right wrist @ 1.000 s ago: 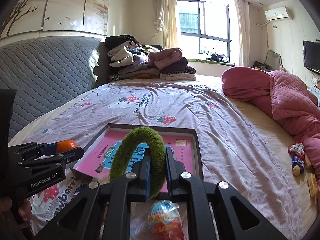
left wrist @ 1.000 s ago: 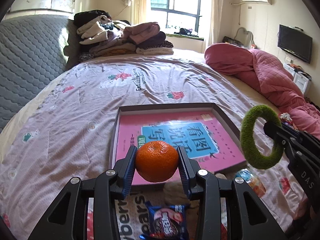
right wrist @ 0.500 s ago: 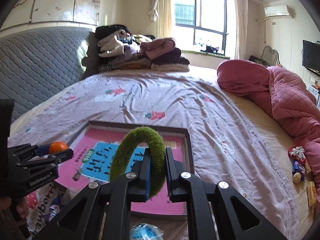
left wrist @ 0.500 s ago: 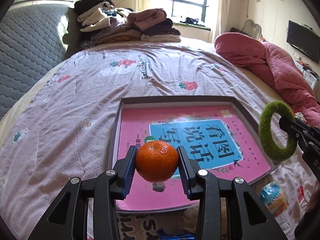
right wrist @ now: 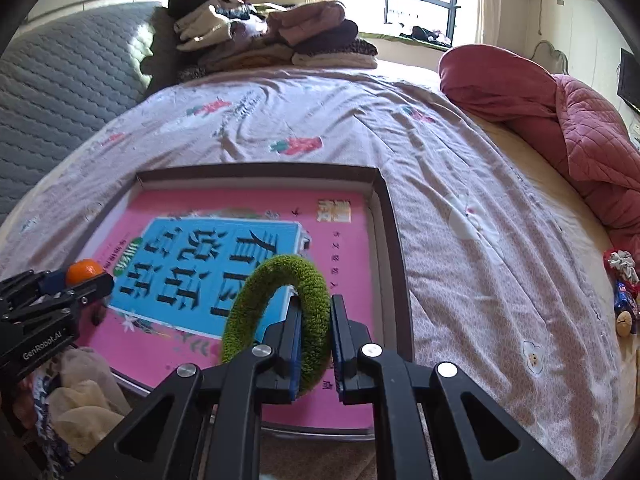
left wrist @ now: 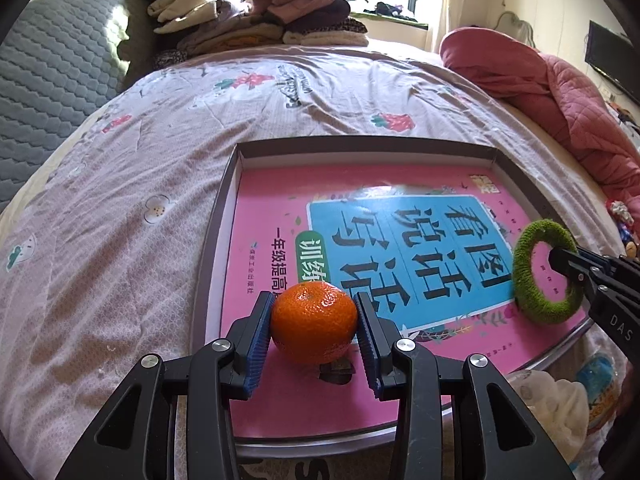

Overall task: Organize objects
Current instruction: 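Carry the orange with left gripper while right gripper carries the ring to the tray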

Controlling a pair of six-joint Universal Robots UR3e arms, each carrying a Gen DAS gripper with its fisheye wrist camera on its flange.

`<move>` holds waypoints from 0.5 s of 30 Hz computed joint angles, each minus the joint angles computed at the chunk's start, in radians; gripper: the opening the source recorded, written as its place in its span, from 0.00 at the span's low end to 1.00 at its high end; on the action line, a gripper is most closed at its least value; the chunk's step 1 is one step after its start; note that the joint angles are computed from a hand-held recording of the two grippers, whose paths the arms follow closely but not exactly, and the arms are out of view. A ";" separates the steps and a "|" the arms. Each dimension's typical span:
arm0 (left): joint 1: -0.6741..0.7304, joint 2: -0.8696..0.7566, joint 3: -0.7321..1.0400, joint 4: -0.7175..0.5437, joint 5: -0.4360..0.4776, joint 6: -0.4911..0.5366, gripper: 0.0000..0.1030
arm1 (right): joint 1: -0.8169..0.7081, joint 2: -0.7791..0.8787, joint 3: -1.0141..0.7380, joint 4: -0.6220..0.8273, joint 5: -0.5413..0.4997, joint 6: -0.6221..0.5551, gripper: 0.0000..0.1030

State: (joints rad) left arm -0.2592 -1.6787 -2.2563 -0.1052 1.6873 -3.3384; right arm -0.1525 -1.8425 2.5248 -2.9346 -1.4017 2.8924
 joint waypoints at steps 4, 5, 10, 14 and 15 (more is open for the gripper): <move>-0.001 -0.011 0.013 -0.010 -0.003 0.004 0.40 | 0.020 0.042 -0.022 -0.001 -0.039 0.011 0.13; 0.005 -0.006 0.010 -0.013 -0.012 0.003 0.40 | 0.022 0.047 -0.024 -0.002 -0.048 0.014 0.13; -0.001 -0.005 0.020 -0.033 -0.002 0.002 0.41 | 0.035 0.062 -0.043 0.024 -0.071 0.032 0.13; 0.000 0.002 0.026 -0.055 -0.007 -0.003 0.41 | 0.050 0.053 -0.061 0.056 -0.104 0.048 0.16; 0.005 0.008 0.024 -0.060 -0.015 -0.002 0.41 | 0.055 0.051 -0.064 0.059 -0.115 0.049 0.20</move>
State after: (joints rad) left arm -0.2539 -1.6704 -2.2324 -0.1650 1.6725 -3.3405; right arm -0.0977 -1.7914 2.4604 -2.8761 -1.5168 2.9414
